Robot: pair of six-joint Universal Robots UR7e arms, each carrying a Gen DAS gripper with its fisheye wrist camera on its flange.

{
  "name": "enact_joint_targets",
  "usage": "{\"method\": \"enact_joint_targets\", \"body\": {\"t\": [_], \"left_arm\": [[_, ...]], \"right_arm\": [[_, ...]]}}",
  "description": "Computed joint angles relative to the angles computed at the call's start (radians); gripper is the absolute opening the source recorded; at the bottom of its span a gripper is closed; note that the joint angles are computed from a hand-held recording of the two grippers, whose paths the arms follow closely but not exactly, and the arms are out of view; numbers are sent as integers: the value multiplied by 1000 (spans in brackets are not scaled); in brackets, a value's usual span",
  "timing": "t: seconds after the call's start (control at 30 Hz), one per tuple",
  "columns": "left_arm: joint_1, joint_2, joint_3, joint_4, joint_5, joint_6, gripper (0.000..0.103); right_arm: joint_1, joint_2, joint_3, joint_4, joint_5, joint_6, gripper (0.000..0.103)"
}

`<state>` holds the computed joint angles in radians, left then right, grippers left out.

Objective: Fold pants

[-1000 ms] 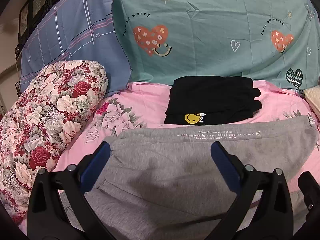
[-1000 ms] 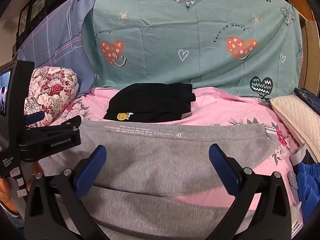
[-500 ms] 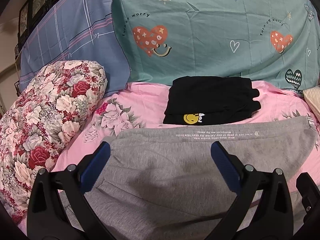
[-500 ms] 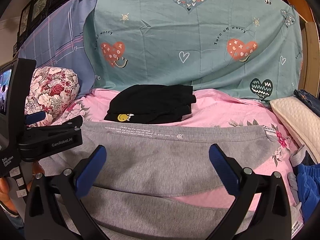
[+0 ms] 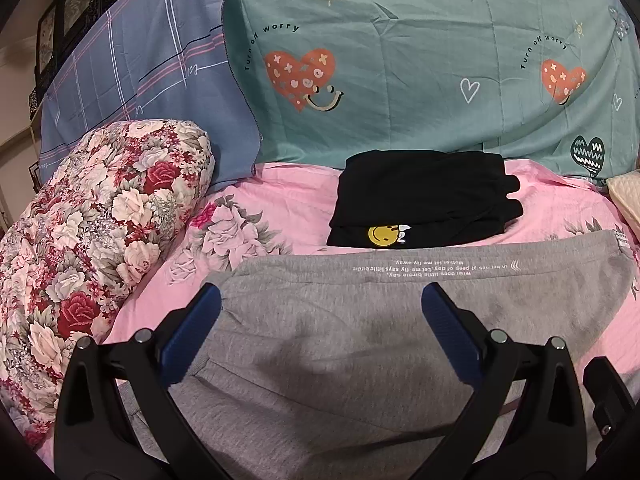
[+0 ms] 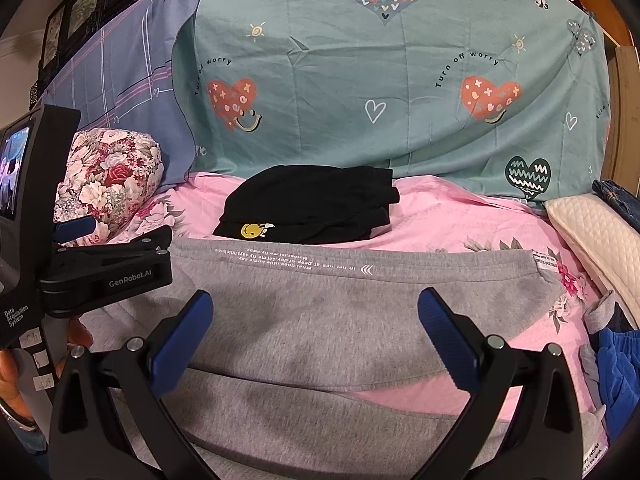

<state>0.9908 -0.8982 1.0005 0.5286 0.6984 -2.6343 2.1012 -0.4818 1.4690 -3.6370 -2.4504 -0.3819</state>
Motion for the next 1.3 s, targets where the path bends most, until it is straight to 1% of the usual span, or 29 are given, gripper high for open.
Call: {"method": "enact_joint_targets", "body": {"t": [0.47,0.73,0.8,0.87,1.03,1.1,1.13,1.2,1.3], "left_arm": [[6,17,-26,31,-2,-13,101],[8,27,-39,57,-3,-28,101],[9,35,-54,81,-3,-46,101],[13,57,-89,137,-5,-82,101],[34,172,-263,381,-7,-227,101],[47,219,-341,500,29,-298,101],[53,228,-359,530,57,-319,101],[54,211,-332,507,78,-319,101],[41,160,-248,409,69,-261,101]], "right_arm": [[-4,-1,2,27,5,19,102],[-3,-2,4,23,9,15,102],[-3,-2,5,21,8,15,102],[-3,-2,5,17,9,13,102],[-4,1,1,29,1,18,102],[-5,3,-1,39,-3,23,102],[-5,4,-3,41,-6,25,102],[-6,3,-1,40,-6,27,102],[-5,3,-2,34,-8,23,102]]}}
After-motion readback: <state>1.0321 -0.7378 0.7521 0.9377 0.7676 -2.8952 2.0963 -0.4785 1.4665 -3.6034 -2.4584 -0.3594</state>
